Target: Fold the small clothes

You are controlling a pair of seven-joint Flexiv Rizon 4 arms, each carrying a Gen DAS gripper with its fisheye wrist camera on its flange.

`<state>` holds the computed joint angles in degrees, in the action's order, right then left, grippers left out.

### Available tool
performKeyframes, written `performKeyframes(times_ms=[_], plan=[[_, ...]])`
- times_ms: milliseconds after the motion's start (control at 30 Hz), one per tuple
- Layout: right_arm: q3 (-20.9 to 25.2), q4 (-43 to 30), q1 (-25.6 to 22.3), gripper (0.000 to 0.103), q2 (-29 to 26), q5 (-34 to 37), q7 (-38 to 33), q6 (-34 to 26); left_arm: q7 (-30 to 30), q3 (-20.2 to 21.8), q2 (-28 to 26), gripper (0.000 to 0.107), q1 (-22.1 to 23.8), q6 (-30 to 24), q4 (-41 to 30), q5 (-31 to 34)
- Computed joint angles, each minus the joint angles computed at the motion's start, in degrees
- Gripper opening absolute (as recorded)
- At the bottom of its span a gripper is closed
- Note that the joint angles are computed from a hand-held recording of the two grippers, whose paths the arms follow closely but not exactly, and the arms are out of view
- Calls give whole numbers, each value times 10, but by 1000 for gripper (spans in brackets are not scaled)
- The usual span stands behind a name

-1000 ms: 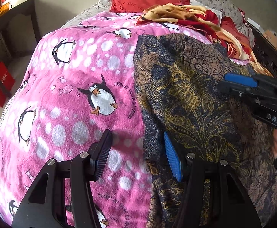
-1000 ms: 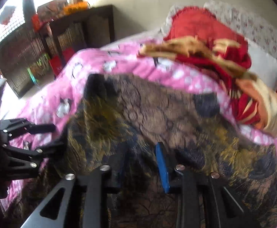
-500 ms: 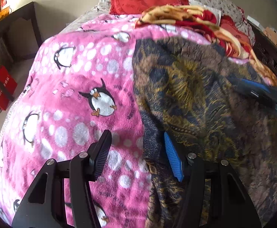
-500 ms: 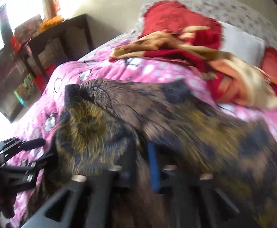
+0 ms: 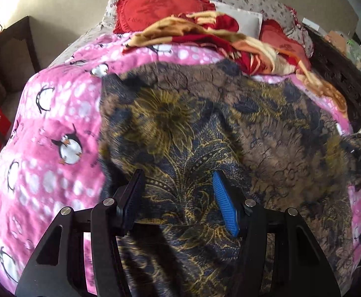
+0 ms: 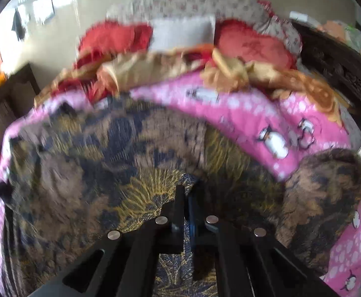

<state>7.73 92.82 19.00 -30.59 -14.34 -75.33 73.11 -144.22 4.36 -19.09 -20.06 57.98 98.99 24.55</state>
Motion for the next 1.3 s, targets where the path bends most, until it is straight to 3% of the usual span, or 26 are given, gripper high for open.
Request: performKeyframes(times_ms=[100,200,233,267,333,400,567,733,767,867,1000,1100,1167,1233,1300], plan=[[-57,-1,42,2,-14,-50,45,9,-13,5,-18,57,-11,-28,-25,14],[-56,-7,39,5,-22,-70,44,3,-20,5,-22,57,-14,-35,-31,15],[-47,5,30,16,-11,-66,39,7,-23,6,-21,57,-16,-34,-31,18],[-44,19,25,36,4,-63,43,12,-26,6,-20,57,-17,-33,-31,21],[-40,44,22,53,27,-57,57,36,-24,5,-21,57,-20,-41,-36,26],[4,59,-4,53,43,-33,19,49,-22,3,-21,57,-22,-44,-41,30],[48,77,-15,50,56,4,-32,37,-24,2,-20,57,-25,-48,-45,37],[-6,68,30,50,28,-19,18,3,-20,-3,-20,57,-21,-47,-41,30],[-5,60,28,51,19,-16,24,-16,-13,-6,-21,57,-17,-45,-38,22],[4,72,19,51,17,-9,19,16,3,-10,-27,57,-11,-51,-32,0],[57,78,-28,51,45,56,-17,3,14,-9,-28,57,-11,-46,-23,-10],[39,121,-40,56,86,77,-4,56,13,-6,-22,57,-14,-38,-18,-8],[31,136,-53,65,103,93,13,84,12,-6,-19,57,-14,-32,-15,-9],[23,137,-69,67,109,106,28,101,10,-6,-16,57,-14,-28,-14,-10],[-29,125,-52,67,106,73,78,85,9,-6,-15,57,-15,-28,-14,-10]])
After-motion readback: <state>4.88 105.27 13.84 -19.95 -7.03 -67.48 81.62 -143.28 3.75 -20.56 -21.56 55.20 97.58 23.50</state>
